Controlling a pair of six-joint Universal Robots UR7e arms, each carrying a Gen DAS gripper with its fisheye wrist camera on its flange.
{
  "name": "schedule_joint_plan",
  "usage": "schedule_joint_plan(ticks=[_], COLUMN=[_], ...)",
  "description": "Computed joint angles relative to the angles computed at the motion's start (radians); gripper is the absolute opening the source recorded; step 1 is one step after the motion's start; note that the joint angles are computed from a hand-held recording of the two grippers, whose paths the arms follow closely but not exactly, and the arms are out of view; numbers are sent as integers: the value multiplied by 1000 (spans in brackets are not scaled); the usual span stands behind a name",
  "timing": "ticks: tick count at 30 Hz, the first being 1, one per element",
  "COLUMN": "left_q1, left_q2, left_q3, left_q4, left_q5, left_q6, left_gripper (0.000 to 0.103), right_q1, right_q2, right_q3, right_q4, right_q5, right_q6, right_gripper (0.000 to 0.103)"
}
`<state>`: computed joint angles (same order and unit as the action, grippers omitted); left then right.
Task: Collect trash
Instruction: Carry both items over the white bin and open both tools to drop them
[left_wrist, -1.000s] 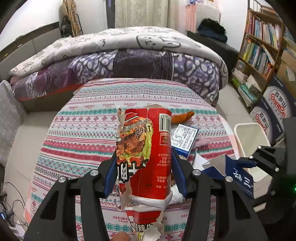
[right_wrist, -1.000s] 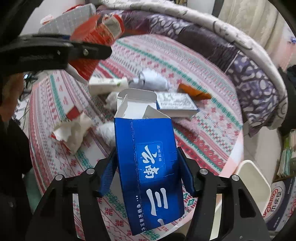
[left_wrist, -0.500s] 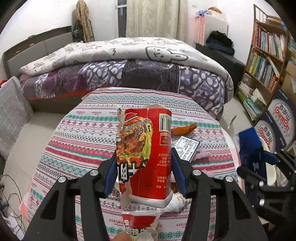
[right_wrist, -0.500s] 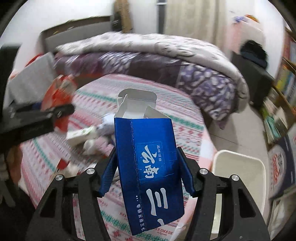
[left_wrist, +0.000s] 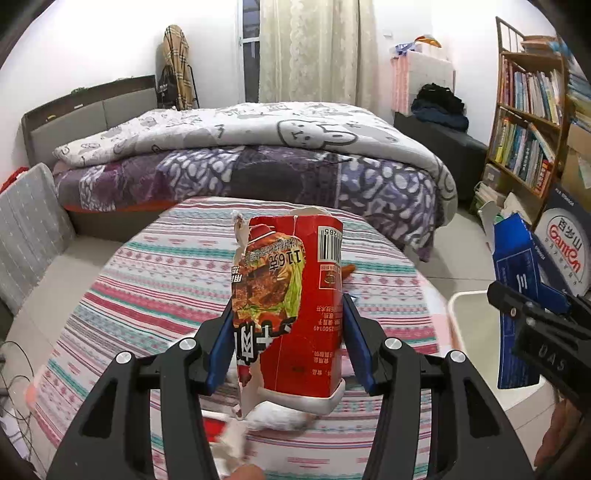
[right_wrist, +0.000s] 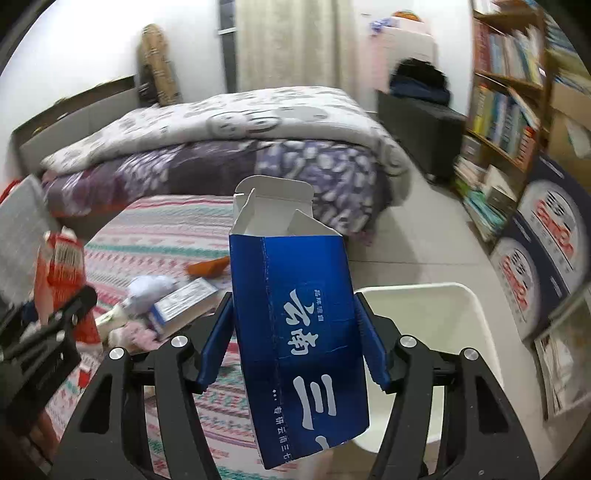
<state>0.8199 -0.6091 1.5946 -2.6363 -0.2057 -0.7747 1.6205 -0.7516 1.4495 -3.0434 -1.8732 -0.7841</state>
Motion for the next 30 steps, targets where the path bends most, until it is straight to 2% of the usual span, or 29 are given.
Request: schedule_joint_plan(ticks=[5,9,12,17,20,23,30], left_q1=[-4,-2,1,8,7,7,8], left_q2=[81,137,187,260,299,337,419], left_q3=[-107,-184,-257,-371,-429,-492,-628], left_q4=[-33,-48,-45,-26,-25,-13,28], left_q5=[-35,-67,-92,-154,-180,-204,-251], left_q6=[95,159,207,268,308,340,407], left_gripper=[53,53,53,53,53,53,53], right_q1=[-25,-49,-61,-82,-97,-112,-142], right_q2=[-3,-9,-8,1,-6,-15,-41], right_q3=[-58,-127,-158,-234,-258,-281,-298], right_q4=[39,129,152,228,236,253,245], right_q5=[-4,14,8,-30,-32,-21,9], right_q6=[72,159,204,326,383,422,539], right_gripper=[60,60,61,74,87,91,92])
